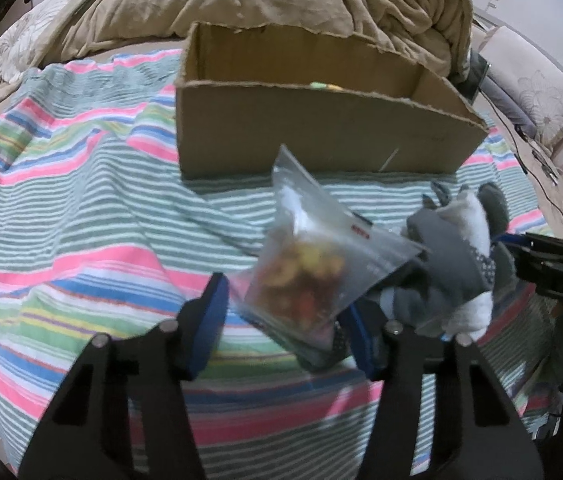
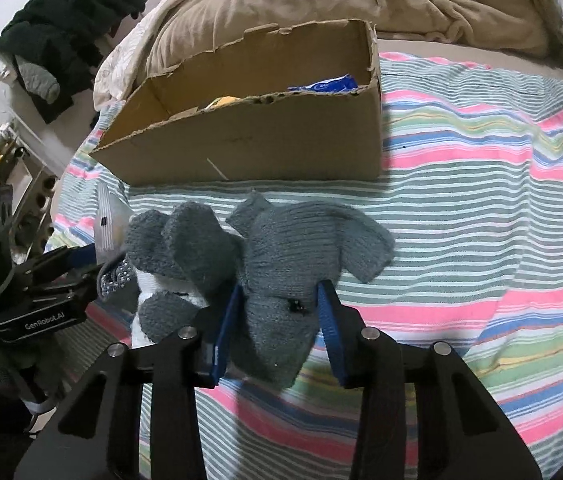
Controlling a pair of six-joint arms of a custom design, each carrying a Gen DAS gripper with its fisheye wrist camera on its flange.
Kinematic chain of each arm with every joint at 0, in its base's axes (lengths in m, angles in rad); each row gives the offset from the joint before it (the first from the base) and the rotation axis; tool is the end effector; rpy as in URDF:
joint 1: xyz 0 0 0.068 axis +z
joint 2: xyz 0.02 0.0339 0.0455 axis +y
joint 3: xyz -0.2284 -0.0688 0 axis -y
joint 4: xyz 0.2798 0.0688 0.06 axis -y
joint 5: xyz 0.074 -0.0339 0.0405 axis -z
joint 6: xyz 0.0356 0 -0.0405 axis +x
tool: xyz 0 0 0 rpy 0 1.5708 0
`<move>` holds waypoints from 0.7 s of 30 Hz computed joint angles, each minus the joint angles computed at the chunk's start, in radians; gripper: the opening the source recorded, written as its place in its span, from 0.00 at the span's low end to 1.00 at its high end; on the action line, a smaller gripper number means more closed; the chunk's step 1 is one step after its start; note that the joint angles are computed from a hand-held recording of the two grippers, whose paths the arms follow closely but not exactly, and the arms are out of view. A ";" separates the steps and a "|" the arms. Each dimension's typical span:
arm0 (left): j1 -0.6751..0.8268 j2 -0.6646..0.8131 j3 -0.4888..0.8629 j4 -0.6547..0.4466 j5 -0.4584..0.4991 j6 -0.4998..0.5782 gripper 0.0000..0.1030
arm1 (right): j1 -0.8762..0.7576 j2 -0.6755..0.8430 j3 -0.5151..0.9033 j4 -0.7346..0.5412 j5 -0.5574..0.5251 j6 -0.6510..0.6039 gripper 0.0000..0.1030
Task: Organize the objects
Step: 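Grasp the clear snack bag with the left tool while the right tool grasps the grey gloves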
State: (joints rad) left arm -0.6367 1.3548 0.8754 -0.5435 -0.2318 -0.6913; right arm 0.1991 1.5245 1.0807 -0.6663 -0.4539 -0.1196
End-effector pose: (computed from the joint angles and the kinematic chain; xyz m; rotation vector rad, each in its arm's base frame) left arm 0.2490 -0.1739 0.1680 -0.1538 2.5604 -0.2089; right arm 0.3253 0.0816 0.1808 -0.5585 2.5766 0.6320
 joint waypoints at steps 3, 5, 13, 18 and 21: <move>-0.004 -0.012 -0.002 0.000 -0.002 0.000 0.49 | -0.003 -0.023 -0.010 0.000 -0.005 -0.003 0.35; -0.005 -0.024 -0.006 -0.001 0.001 -0.002 0.48 | -0.007 -0.044 -0.014 -0.007 -0.005 -0.009 0.34; -0.020 -0.094 -0.005 -0.021 -0.018 -0.010 0.46 | -0.030 -0.119 -0.027 -0.015 -0.014 -0.010 0.33; -0.029 -0.122 0.010 -0.042 -0.040 -0.008 0.46 | -0.042 -0.158 -0.026 -0.020 -0.017 -0.012 0.32; -0.030 -0.144 0.012 -0.052 -0.050 -0.003 0.46 | -0.054 -0.168 -0.015 -0.025 -0.031 -0.017 0.32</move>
State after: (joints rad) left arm -0.6668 1.2104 0.8878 -0.5955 -0.2816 -0.6944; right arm 0.1451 1.3562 1.0656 -0.6916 -0.4844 -0.1371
